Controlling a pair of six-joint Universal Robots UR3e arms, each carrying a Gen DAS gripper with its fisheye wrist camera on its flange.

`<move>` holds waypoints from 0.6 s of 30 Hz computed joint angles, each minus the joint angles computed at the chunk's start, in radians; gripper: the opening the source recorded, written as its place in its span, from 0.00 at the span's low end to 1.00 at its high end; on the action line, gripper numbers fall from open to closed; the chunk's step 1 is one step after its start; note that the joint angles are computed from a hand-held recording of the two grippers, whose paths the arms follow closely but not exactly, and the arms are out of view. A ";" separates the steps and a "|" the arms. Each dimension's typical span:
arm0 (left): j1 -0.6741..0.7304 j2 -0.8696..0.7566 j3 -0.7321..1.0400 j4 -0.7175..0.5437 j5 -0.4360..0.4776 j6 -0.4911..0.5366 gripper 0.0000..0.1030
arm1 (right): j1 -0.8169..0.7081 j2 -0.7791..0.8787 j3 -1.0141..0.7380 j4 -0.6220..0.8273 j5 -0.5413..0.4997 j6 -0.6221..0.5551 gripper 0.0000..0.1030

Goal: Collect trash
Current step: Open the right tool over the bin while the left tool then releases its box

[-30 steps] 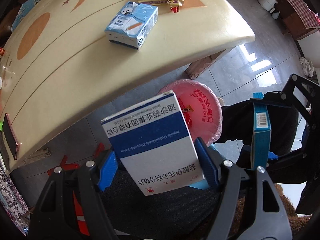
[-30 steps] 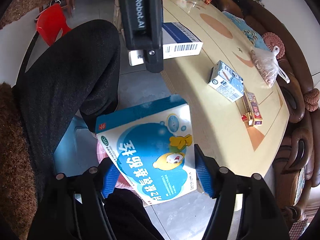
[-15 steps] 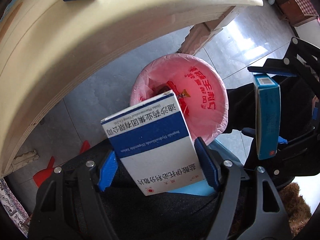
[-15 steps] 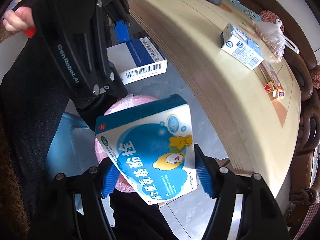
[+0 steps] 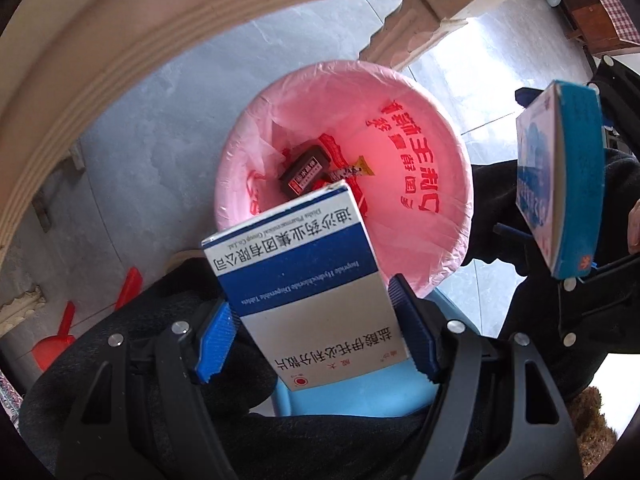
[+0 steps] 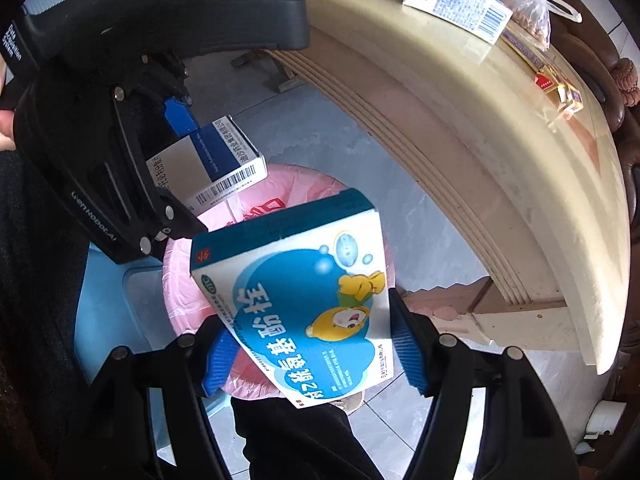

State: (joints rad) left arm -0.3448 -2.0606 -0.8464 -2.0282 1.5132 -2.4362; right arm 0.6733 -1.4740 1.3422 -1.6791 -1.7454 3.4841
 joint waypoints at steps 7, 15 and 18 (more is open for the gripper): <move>-0.007 -0.071 -0.002 -0.006 -0.006 -0.025 0.69 | -0.042 -0.064 0.169 -0.118 0.050 0.031 0.62; -0.017 -0.184 0.028 -0.002 0.019 -0.073 0.69 | -0.135 -0.093 0.359 -0.339 0.194 0.005 0.39; -0.021 -0.206 0.055 -0.013 0.011 -0.069 0.69 | -0.142 -0.111 0.374 -0.335 0.193 0.001 0.41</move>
